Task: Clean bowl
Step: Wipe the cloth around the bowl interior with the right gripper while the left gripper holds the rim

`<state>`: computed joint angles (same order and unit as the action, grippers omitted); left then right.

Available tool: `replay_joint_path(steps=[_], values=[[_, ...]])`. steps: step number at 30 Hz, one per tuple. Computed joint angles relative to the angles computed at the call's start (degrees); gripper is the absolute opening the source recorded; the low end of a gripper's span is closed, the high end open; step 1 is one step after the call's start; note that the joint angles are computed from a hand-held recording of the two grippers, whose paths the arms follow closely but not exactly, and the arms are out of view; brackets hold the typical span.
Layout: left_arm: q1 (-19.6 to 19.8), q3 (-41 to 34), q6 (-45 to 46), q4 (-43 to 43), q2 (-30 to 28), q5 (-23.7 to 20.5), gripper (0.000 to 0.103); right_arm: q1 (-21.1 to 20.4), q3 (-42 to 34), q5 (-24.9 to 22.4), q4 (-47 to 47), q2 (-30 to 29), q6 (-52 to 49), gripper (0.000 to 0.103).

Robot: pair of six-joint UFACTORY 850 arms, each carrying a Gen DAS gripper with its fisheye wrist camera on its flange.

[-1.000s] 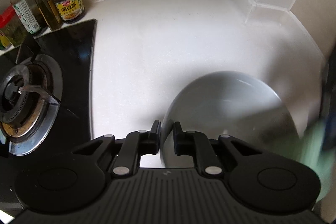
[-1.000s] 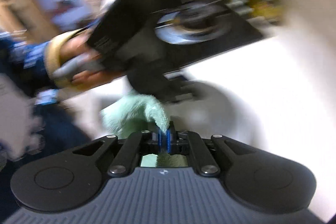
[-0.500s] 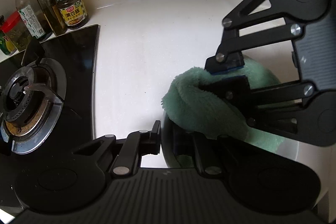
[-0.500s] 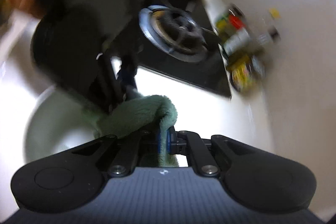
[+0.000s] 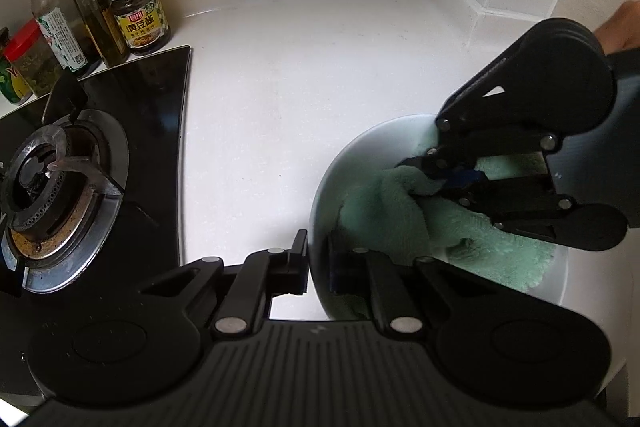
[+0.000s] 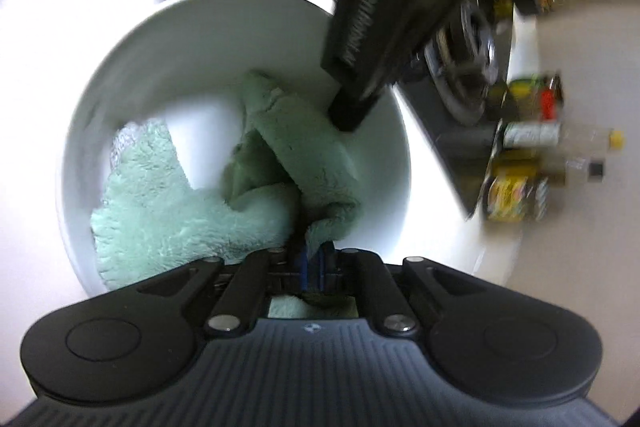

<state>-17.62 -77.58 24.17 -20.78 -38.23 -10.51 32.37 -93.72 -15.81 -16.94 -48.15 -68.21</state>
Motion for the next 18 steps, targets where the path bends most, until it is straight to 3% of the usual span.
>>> replay_joint_path(steps=[5,10,14,18], values=[[-0.8,-0.7,-6.4,5.6,-0.4,0.7,0.017,0.1,-10.2,-19.7,8.6,-4.1,2.7,0.005],[-1.3,-1.8,-9.6,7.8,-1.1,0.4,0.023,-2.2,-17.5,-33.8,23.0,-7.4,1.2,0.005],[-2.3,-2.2,-15.6,14.2,-1.4,0.6,0.028,-4.2,-20.1,-43.3,34.6,-9.3,0.2,0.005],[-2.4,-2.6,-15.5,14.5,-1.6,0.0,0.029,-6.8,-19.3,-46.5,45.5,-8.9,0.2,0.005]])
